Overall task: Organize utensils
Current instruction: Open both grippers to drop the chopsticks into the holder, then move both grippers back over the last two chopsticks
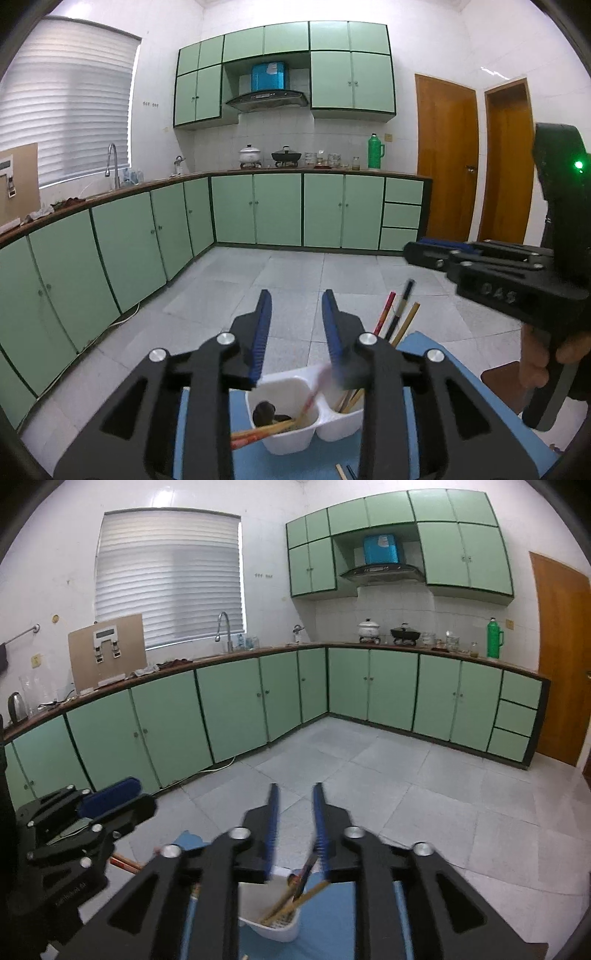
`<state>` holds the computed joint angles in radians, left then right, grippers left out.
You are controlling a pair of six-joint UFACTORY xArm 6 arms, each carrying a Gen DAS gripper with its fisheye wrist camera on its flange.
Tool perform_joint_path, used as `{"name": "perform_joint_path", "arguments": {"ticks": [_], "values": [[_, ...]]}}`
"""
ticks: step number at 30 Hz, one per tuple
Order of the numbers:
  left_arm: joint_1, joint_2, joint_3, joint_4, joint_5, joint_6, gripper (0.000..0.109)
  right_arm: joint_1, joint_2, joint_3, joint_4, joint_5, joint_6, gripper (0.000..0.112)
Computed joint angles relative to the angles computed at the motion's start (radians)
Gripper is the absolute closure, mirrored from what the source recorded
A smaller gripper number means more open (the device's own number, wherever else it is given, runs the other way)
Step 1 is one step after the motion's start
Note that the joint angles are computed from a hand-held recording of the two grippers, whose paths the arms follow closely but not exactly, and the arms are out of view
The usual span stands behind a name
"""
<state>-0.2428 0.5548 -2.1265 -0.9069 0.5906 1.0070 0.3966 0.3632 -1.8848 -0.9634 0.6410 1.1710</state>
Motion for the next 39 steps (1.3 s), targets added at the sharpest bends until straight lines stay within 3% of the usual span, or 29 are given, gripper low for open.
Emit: {"name": "perform_joint_path", "arguments": {"ticks": [3, 6, 15, 19, 26, 34, 39], "values": [[0.005, -0.063, 0.083, -0.037, -0.029, 0.047, 0.062, 0.013, -0.064, 0.074, -0.059, 0.025, 0.065, 0.074], [0.013, -0.151, 0.196, -0.094, -0.055, 0.107, 0.053, 0.042, -0.146, 0.171, -0.146, 0.080, 0.159, 0.053], [0.071, -0.469, 0.660, -0.304, -0.082, 0.300, 0.035, 0.210, -0.370, 0.518, -0.293, 0.265, 0.421, 0.017], [0.085, -0.567, 0.848, -0.320, -0.102, 0.329, 0.033, 0.296, -0.385, 0.599, -0.271, 0.333, 0.485, 0.016], [0.113, -0.633, 1.056, -0.277, -0.128, 0.355, 0.031, 0.374, -0.382, 0.702, -0.193, 0.329, 0.601, 0.016], [0.124, -0.668, 1.192, -0.343, -0.180, 0.504, 0.031, 0.422, -0.338, 0.762, -0.091, 0.301, 0.691, 0.016], [0.108, -0.686, 1.234, -0.329, -0.208, 0.511, 0.031, 0.440, -0.304, 0.770, -0.060, 0.270, 0.717, 0.016]]}}
